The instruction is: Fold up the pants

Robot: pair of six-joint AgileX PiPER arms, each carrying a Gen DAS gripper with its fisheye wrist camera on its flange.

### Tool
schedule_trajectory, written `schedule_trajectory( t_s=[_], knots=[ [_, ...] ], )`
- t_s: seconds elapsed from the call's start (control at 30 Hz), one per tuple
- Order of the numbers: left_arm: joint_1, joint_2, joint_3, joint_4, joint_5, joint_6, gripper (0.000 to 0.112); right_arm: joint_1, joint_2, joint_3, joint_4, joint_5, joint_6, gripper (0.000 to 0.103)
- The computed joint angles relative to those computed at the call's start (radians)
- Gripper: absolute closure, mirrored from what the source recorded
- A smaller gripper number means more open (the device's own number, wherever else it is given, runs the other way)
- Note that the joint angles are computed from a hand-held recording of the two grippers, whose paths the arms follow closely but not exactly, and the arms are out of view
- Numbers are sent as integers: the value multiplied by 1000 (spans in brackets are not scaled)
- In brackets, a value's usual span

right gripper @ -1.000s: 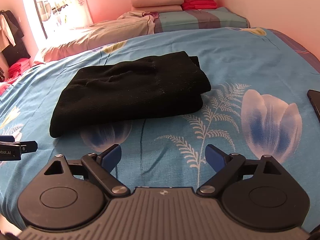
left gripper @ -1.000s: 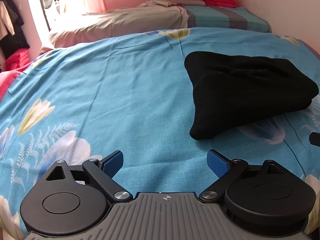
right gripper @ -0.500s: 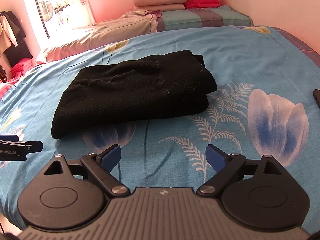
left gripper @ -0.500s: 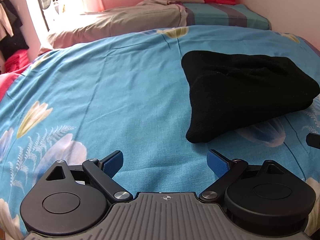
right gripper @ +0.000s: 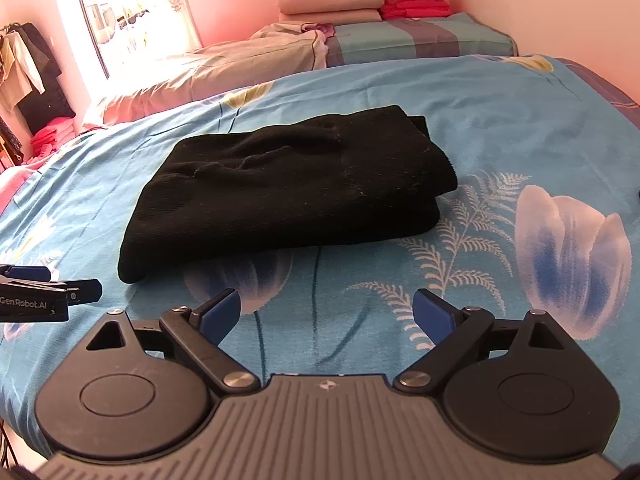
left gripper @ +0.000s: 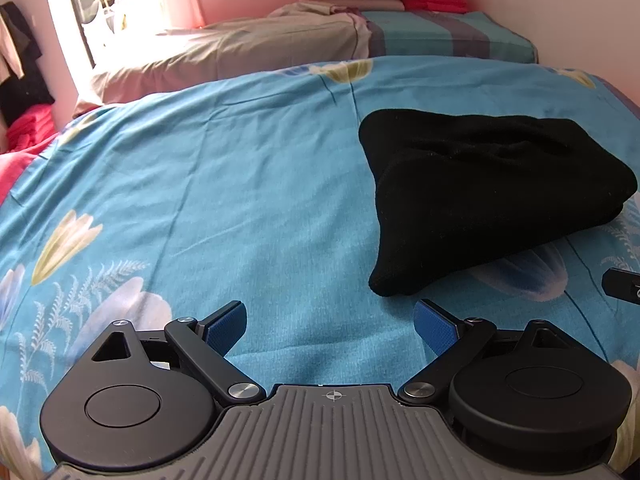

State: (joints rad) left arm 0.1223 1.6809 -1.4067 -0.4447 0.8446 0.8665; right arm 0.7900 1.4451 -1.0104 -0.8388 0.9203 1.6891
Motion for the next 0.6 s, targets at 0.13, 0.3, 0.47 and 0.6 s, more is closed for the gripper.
schedule_trajectory(
  t_s=[0.13, 0.3, 0.47, 0.6],
  knots=[
    [-1, 11, -14, 6, 7, -9, 9, -1, 5, -5, 2, -4, -5, 8],
    [-7, 26, -26, 17, 4, -22, 9, -10, 11, -7, 9, -18, -17, 8],
    [-4, 51, -51, 1, 23, -21, 9, -28, 17, -1, 23, -41, -28, 8],
    [-3, 71, -69, -15, 41, -8, 9, -49, 31, -2, 41, -65, -45, 7]
  ],
)
